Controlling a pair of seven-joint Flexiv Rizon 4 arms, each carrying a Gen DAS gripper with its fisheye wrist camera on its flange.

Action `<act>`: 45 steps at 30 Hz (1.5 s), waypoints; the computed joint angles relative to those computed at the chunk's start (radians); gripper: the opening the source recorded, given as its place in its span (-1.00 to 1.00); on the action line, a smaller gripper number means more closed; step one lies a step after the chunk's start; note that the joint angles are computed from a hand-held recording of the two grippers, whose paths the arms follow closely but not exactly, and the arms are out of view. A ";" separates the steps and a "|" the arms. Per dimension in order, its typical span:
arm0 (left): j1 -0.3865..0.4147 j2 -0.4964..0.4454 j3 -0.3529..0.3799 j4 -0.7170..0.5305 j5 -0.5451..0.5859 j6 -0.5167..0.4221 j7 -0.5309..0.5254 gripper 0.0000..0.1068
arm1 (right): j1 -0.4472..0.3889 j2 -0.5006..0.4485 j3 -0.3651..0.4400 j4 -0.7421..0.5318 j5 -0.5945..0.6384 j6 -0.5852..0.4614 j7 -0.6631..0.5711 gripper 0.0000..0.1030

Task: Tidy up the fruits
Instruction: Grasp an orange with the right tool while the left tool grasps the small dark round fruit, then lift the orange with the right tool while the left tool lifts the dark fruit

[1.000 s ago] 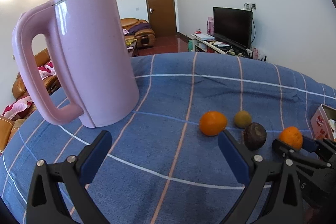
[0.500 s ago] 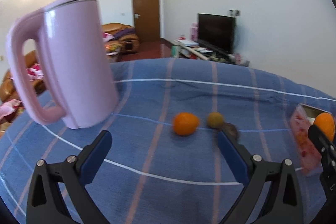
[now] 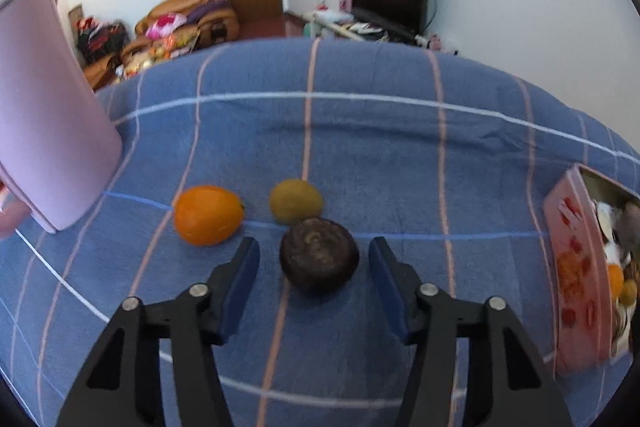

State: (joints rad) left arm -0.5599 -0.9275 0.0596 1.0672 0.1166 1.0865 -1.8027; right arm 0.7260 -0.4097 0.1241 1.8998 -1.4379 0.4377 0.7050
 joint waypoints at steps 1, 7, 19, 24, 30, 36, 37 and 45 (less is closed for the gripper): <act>0.002 -0.010 0.000 -0.017 -0.010 -0.019 -0.009 0.10 | -0.002 0.000 0.000 0.000 0.001 0.004 0.000 -0.05; 0.013 -0.013 -0.013 -0.021 -0.016 -0.012 -0.010 -0.05 | -0.007 -0.005 -0.001 -0.007 0.006 0.030 -0.009 -0.05; -0.053 0.103 0.138 0.218 0.033 0.281 -0.147 -0.26 | 0.006 -0.012 -0.011 -0.003 -0.055 0.014 0.013 -0.05; -0.144 0.141 0.299 0.302 0.111 0.400 -0.274 -0.26 | 0.022 -0.026 -0.013 -0.021 -0.090 -0.009 -0.010 -0.05; -0.127 0.166 0.288 0.363 0.080 0.449 -0.268 -0.26 | 0.038 -0.033 -0.013 -0.027 -0.100 -0.045 -0.018 -0.05; -0.163 0.169 0.327 0.396 0.045 0.475 -0.259 -0.26 | 0.054 -0.036 -0.008 -0.027 -0.091 -0.077 -0.030 -0.04; -0.170 0.169 0.334 0.401 0.039 0.480 -0.259 -0.26 | 0.058 -0.037 -0.007 -0.028 -0.088 -0.085 -0.032 -0.04; -0.193 0.174 0.357 0.435 -0.011 0.508 -0.217 -0.26 | 0.067 -0.027 0.002 -0.015 -0.073 -0.106 -0.023 -0.04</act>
